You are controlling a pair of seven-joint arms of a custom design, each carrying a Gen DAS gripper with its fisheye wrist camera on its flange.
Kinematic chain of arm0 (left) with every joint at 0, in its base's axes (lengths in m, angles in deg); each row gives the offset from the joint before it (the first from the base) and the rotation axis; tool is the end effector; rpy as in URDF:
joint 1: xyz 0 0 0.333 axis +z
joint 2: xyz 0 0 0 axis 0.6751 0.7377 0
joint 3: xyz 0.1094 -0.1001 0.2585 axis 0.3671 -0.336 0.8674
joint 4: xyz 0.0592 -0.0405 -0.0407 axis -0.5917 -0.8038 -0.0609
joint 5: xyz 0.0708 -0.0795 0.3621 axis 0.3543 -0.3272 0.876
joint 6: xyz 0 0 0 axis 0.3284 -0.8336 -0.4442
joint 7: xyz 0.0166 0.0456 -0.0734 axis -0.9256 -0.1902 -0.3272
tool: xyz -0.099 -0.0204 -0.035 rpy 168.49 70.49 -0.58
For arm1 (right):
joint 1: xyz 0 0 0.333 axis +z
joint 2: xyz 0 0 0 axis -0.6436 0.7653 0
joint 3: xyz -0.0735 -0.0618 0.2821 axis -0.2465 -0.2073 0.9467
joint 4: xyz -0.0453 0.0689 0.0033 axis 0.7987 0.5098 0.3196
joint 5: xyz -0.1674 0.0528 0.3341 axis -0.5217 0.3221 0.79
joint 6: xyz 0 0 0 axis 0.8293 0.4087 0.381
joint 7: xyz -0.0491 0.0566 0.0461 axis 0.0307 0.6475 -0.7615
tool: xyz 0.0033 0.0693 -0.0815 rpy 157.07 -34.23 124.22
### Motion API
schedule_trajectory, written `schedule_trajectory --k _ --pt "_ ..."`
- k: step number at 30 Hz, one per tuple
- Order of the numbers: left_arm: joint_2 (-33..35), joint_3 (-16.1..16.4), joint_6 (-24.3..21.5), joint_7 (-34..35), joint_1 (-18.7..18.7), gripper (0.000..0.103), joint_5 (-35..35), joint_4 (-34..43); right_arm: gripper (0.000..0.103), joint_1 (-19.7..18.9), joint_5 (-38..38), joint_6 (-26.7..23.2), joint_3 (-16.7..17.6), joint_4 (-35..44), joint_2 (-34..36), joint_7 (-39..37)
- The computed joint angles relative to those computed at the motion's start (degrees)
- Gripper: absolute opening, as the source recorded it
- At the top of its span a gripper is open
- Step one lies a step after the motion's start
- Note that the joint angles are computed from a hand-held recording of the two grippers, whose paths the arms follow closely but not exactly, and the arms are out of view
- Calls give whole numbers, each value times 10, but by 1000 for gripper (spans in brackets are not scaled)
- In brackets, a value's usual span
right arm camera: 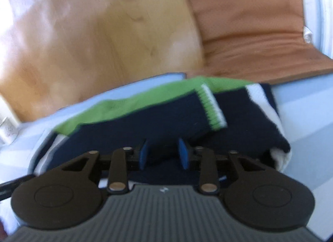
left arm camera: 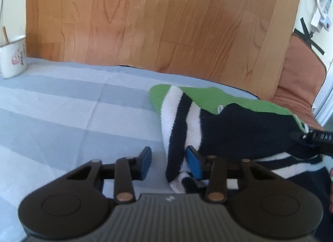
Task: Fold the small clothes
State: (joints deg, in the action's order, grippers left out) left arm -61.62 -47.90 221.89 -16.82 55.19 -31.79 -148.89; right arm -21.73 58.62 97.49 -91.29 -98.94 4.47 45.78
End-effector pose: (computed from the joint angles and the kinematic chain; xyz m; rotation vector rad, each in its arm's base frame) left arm 0.3685 -0.2456 0.4644 -1.9653 1.4202 -0.8979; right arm 0.4933 0.0403 0.4868 -1.6489 1.5713 -0.3247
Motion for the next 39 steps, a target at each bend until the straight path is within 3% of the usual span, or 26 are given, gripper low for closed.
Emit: schedule_trajectory --k 2,6,9,11,16,20,25,28,30,31,33,34,35,39 --pt "-20 2 -12 -6 -13 38 -7 -8 29 -12 -18 -19 3 -5 -17 42" --pt "-68 23 8 -3 -57 48 -39 -47 30 22 4 -9 -21 -50 -83 -38" --pt "-77 17 -27 15 -72 45 -59 -48 30 38 -2 -2 -43 -89 -133 -60" --pt "-74 27 -18 23 -83 45 -69 -56 30 39 -13 4 -56 -106 -152 -47" --pt "-63 31 12 41 -84 46 -91 -58 36 9 -71 20 -73 -142 -188 22" --pt "-45 16 6 50 -67 44 -101 -42 40 -10 -123 26 -78 -153 -191 62" --pt "-38 -3 3 30 -36 16 -91 -32 45 0 -166 11 -106 -145 -173 98" --pt "-46 -16 -26 23 -33 11 -82 -24 47 25 -170 9 -126 -139 -163 84" --pt "-67 -15 -57 21 -47 7 -73 -27 36 34 -183 11 -128 -136 -160 69" --pt "-78 -14 -73 17 -55 6 -70 -31 18 41 -187 1 -133 -133 -158 58" --pt "-85 0 -94 13 -70 2 -70 -37 9 41 -201 25 -125 -139 -153 40" --pt "-86 -13 -129 12 -59 2 -71 -29 8 46 -204 30 -133 -140 -152 29" --pt "-89 -5 -132 -4 -65 2 -56 -34 8 46 -207 37 -132 -140 -151 29" --pt "-99 44 -101 -11 -106 2 -66 -62 7 42 -215 60 -142 -146 -148 53"
